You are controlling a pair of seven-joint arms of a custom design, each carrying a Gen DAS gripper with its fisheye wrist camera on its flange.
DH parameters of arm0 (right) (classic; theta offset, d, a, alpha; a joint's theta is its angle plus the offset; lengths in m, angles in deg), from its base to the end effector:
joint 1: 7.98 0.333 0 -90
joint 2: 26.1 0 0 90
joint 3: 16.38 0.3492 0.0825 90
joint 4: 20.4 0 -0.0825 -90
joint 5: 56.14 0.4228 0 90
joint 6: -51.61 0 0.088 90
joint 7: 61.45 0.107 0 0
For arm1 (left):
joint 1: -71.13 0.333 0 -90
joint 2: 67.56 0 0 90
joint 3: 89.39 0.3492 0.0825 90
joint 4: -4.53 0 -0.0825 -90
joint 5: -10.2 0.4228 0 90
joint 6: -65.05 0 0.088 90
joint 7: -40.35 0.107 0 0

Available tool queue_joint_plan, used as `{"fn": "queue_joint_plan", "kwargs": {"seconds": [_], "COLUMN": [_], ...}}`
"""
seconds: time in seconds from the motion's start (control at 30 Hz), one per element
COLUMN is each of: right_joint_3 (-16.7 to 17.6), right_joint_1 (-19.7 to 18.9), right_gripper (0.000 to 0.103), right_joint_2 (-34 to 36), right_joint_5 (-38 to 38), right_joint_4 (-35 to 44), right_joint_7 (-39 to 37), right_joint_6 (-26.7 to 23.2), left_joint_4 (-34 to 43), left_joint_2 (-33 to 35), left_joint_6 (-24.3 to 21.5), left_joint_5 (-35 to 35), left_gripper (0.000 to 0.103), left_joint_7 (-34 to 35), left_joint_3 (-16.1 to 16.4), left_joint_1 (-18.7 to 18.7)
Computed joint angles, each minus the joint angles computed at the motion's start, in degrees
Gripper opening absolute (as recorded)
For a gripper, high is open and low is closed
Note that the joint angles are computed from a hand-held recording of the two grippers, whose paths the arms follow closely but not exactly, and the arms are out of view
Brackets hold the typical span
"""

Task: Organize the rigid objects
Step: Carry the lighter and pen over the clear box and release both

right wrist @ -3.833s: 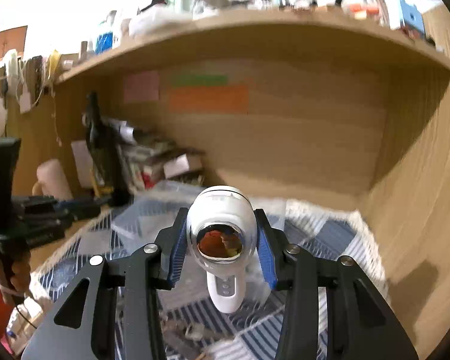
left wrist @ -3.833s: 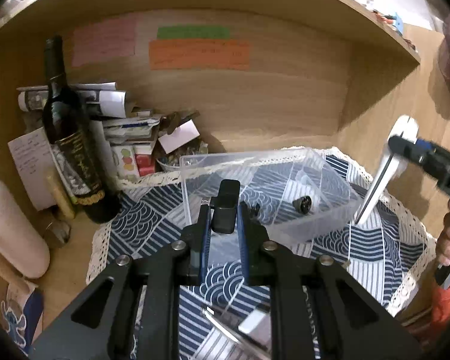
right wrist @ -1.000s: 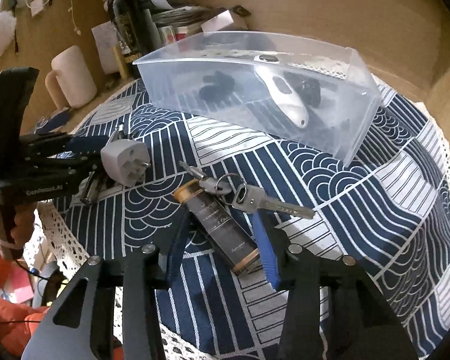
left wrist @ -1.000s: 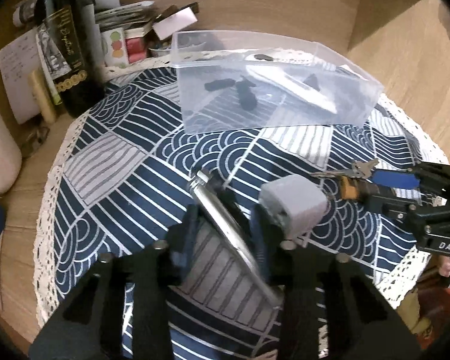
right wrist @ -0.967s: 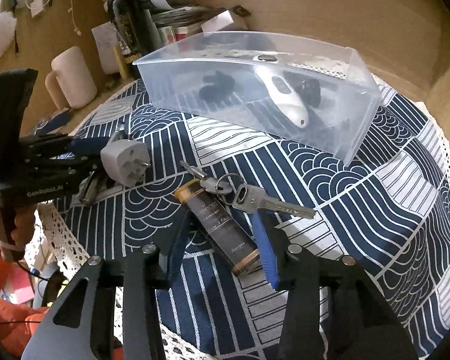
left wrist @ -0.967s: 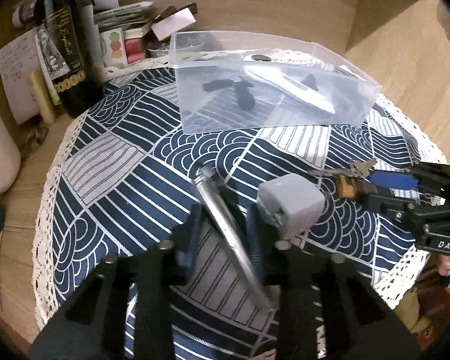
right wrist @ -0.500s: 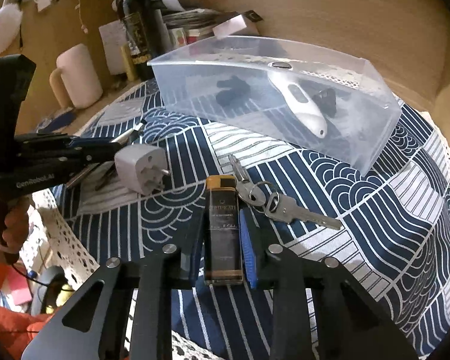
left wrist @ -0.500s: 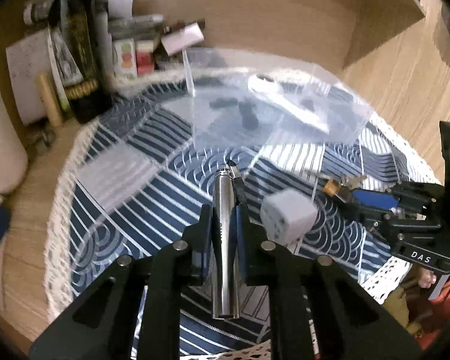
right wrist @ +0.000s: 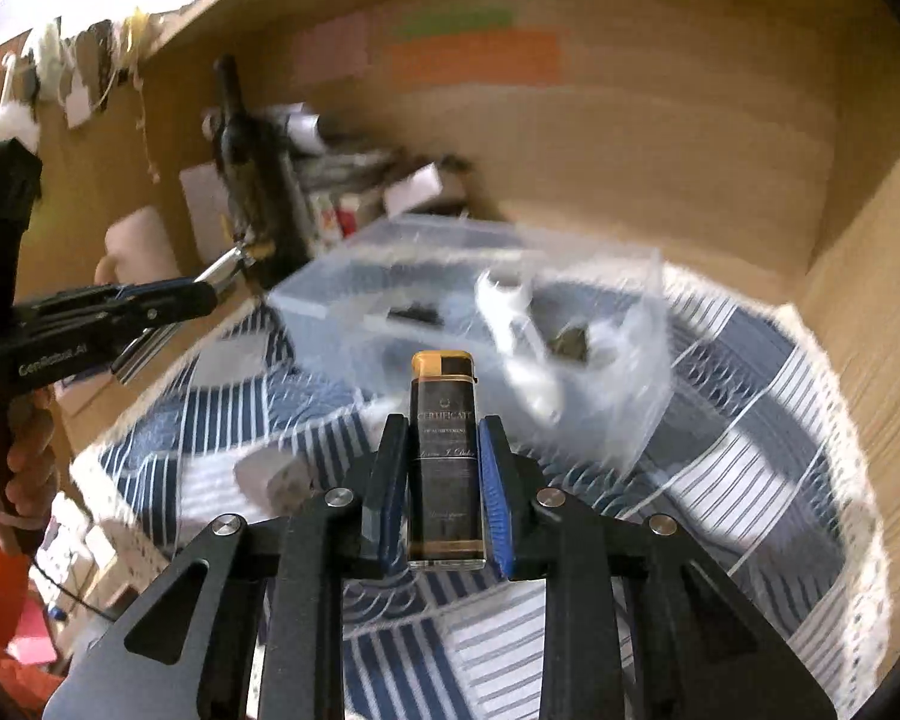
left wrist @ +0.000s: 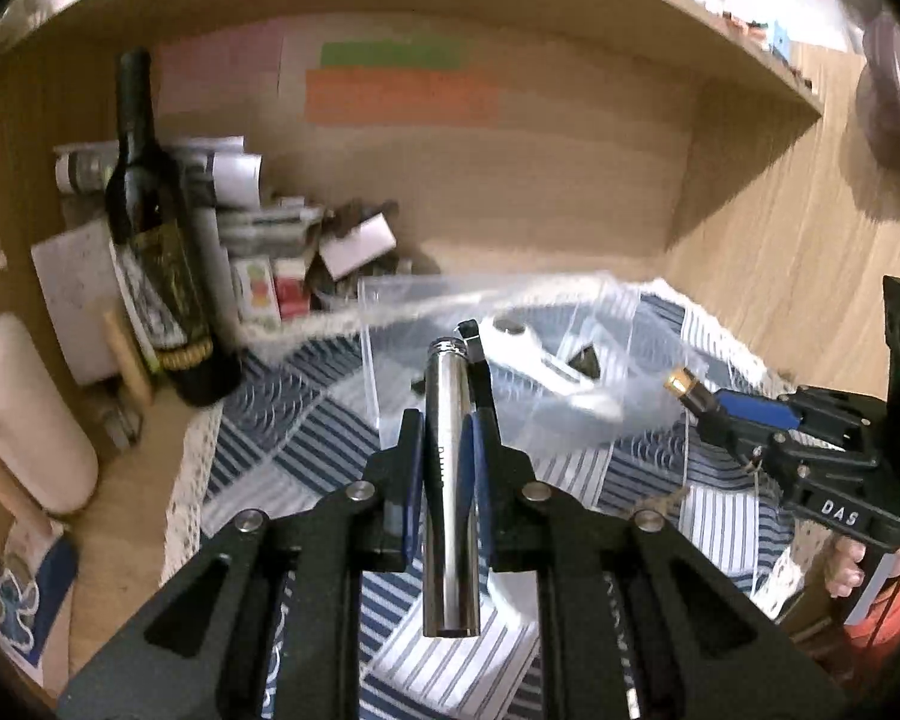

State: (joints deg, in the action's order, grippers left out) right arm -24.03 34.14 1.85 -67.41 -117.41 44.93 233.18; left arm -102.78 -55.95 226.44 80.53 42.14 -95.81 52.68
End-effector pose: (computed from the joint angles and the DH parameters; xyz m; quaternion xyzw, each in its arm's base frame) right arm 0.6110 0.4637 0.4428 -0.7705 0.4241 -0.2219 0.4211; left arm 0.6016 -0.3246 0.4799 -0.6448 0.6026 -0.3672 0.2935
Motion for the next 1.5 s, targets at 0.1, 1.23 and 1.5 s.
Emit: {"fn": "queue_joint_plan", "kwargs": {"seconds": [0.1,1.23,1.5], "right_joint_3": [-4.68,10.11,9.22], "right_joint_1": [3.36,-7.97,-7.43], "right_gripper": [0.022,0.022,0.024], "right_joint_2": [0.38,29.31,29.65], "right_joint_5": [-0.19,5.62,6.60], "right_joint_4": [1.14,50.48,51.36], "right_joint_7": [1.75,-16.06,-16.66], "right_joint_6": [1.59,-29.47,-30.75], "left_joint_4": [1.98,23.51,23.13], "left_joint_2": [0.78,21.22,20.59], "left_joint_6": [-0.28,-4.40,-4.11], "left_joint_5": [-0.10,-42.64,-45.90], "left_gripper": [0.015,0.015,0.015], "left_joint_7": [0.49,42.49,45.09], "left_joint_3": [0.20,3.62,4.31], "left_joint_1": [0.03,-1.44,-2.28]}}
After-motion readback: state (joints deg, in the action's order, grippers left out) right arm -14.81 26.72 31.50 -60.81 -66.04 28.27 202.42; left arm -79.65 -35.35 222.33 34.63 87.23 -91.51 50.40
